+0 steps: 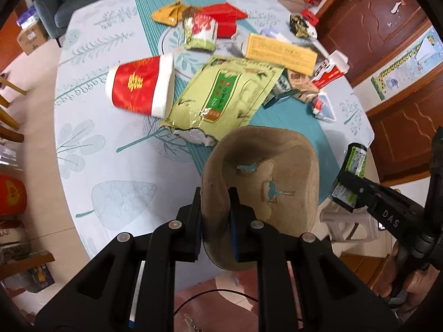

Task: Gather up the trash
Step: 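Carry the cup carrier and tube packet with both tools over the black bin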

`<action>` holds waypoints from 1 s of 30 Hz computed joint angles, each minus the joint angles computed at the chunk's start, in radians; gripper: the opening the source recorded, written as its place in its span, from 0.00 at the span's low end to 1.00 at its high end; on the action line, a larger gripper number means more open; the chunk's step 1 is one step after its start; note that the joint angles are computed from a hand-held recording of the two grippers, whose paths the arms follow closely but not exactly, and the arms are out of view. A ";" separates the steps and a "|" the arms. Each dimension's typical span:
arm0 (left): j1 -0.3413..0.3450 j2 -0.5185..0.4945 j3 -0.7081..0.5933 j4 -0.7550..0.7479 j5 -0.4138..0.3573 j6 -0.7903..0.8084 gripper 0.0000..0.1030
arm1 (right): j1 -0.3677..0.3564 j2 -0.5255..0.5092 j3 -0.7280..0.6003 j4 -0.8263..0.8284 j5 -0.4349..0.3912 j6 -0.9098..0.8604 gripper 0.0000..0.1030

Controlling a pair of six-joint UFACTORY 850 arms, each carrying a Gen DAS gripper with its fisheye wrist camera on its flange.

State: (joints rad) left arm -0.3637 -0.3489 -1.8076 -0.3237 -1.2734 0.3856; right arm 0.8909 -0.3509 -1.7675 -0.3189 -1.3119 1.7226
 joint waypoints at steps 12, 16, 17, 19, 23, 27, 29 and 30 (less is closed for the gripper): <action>-0.166 0.271 0.221 0.156 0.180 -0.363 0.12 | 0.093 0.302 0.338 -0.095 0.149 -0.058 0.08; -0.279 0.335 0.287 0.235 0.169 -0.545 0.12 | 0.137 0.402 0.441 -0.088 0.144 -0.092 0.08; -0.306 0.348 0.302 0.254 0.166 -0.584 0.12 | 0.153 0.428 0.465 -0.096 0.141 -0.103 0.08; -0.363 0.374 0.334 0.300 0.167 -0.669 0.12 | 0.181 0.459 0.495 -0.112 0.132 -0.118 0.08; -0.465 0.406 0.398 0.383 0.134 -0.828 0.12 | 0.235 0.517 0.574 -0.123 0.153 -0.103 0.08; -0.531 0.424 0.467 0.439 0.111 -0.889 0.12 | 0.277 0.551 0.661 -0.122 0.199 -0.042 0.08; -0.541 0.424 0.497 0.443 0.117 -0.902 0.12 | 0.288 0.566 0.718 -0.105 0.238 0.002 0.08; -0.545 0.426 0.516 0.442 0.122 -0.910 0.12 | 0.292 0.575 0.750 -0.090 0.262 0.027 0.08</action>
State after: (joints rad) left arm -0.9089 0.0769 -1.2918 0.1183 -1.1517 -0.5245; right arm 1.1825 0.2241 -1.0173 -0.4087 -1.0496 1.7498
